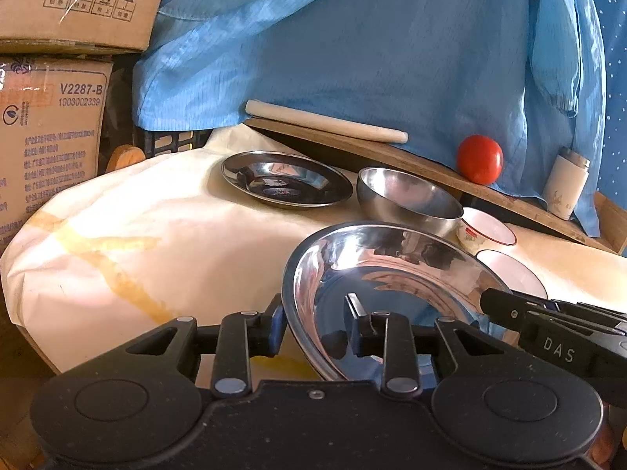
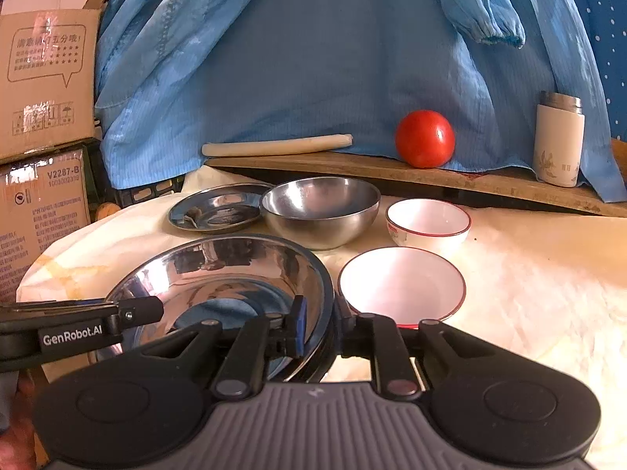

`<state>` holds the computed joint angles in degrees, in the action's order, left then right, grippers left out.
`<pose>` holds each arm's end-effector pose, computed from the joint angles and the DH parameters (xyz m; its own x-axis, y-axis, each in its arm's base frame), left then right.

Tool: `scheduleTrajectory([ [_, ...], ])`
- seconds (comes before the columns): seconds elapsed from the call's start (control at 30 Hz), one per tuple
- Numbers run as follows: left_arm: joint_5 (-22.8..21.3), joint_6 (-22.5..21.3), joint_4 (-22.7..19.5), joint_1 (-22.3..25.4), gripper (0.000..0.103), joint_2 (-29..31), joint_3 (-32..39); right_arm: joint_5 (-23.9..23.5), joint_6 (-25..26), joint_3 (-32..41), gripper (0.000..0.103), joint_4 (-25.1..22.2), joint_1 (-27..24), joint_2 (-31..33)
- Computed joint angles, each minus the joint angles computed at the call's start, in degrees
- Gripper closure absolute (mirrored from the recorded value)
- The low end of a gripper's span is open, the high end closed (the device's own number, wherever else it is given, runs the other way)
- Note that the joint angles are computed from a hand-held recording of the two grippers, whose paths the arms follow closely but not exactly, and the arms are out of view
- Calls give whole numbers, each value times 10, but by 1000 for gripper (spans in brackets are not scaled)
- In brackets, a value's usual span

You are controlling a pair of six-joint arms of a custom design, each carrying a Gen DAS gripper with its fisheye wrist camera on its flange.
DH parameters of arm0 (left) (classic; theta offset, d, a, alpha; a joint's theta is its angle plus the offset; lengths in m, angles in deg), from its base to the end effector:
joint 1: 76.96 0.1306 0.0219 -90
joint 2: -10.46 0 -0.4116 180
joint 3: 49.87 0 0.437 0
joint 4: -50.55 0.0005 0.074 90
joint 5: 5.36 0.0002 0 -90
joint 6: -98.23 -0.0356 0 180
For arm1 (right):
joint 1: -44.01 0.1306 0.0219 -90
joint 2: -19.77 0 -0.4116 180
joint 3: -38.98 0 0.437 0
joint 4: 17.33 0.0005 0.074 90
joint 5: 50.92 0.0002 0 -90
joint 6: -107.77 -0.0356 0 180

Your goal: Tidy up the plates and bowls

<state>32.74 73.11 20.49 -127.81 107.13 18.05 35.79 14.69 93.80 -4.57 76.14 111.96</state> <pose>0.3385 -0.3722 0.2470 -0.4296 -0.3572 -0.8294 -0.3951 0.9002 -0.1831 0.4094 0.2589 0.2309 -0.3831 -0.1772 -0.9066 -0.5554 0.8284 0.0727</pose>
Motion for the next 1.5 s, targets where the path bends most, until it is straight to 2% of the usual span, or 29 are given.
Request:
scheduleTrajectory([
  [0.1,2,0,2,1,70,-1,-1,1,3,0,83,1,0,0],
  [0.27,6,1,4,2,69,-1,-1,8,12,-2,75,4,2,0],
  [0.53,-4,25,-6,0,55,-4,-2,18,30,-4,71,13,5,3],
  [0.6,-9,39,-13,0,46,-6,-3,20,35,-6,68,15,6,3],
  [0.63,-12,46,-16,1,43,-7,-4,19,37,-6,64,15,6,2],
  [0.7,-20,70,-31,1,22,-9,-4,13,38,-8,57,17,6,2],
  [0.77,-36,107,-59,0,13,-8,1,5,38,-11,46,22,5,1],
  [0.87,-44,129,-70,4,12,-13,-3,1,39,-14,32,31,5,-2],
  [1.03,-49,149,-77,16,4,-27,-13,-7,37,-13,15,54,2,-3],
  [1.17,-53,99,-61,32,1,-44,-23,-51,15,12,12,43,-6,5],
  [1.3,-32,27,-16,58,1,-63,-37,-88,-4,44,7,21,-10,18],
  [1.5,23,5,18,101,1,-70,-40,-111,11,114,3,-31,-12,44],
])
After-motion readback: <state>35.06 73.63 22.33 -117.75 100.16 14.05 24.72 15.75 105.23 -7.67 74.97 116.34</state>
